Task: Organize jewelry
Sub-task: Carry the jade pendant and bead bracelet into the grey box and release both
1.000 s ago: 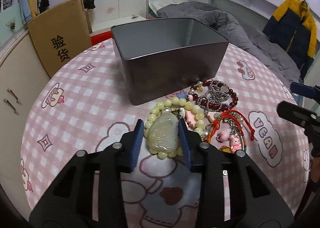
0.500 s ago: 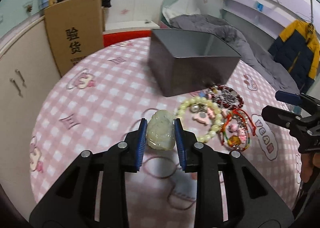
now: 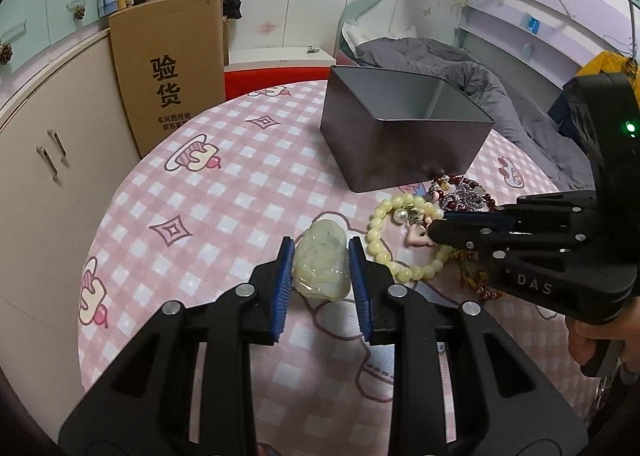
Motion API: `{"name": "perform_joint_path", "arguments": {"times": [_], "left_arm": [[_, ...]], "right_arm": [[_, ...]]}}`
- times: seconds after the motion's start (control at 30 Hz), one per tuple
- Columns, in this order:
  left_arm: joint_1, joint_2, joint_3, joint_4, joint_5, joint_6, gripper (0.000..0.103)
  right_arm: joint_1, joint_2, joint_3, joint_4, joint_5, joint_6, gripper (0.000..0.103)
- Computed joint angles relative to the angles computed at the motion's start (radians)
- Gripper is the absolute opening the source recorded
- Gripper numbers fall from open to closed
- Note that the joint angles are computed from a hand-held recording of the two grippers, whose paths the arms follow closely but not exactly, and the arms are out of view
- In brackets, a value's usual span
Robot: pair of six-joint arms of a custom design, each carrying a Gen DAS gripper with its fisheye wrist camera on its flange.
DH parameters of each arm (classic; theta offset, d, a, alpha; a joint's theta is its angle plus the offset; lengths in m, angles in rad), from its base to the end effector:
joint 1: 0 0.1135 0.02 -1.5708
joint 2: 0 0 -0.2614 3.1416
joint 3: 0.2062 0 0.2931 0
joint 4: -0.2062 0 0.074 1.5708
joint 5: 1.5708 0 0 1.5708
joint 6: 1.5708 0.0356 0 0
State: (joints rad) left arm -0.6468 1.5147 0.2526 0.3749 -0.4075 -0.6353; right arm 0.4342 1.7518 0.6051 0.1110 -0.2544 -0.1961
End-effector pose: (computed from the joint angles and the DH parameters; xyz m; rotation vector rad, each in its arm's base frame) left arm 0.1817 -0.1196 0.0367 -0.1598 2.3603 -0.1113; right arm 0.2640 0.1323 0.0406 -0.8960 2.4533 0.4164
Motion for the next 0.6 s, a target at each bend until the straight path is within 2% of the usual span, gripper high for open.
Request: {"name": "perform_joint_path", "arguments": {"times": [0.1, 0.27, 0.6], "left_arm": [[-0.001, -0.013, -0.008, 0.000, -0.005, -0.002, 0.027], [-0.009, -0.072, -0.017, -0.034, -0.020, -0.002, 0.027], [-0.027, -0.309, -0.011, -0.184, -0.066, 0.047, 0.027]], "right_arm": [[-0.026, -0.085, -0.060, 0.025, -0.051, -0.010, 0.008], [-0.086, -0.202, -0.110, -0.011, -0.133, -0.039, 0.008], [-0.152, -0.462, -0.113, -0.132, -0.204, -0.071, 0.008]]}}
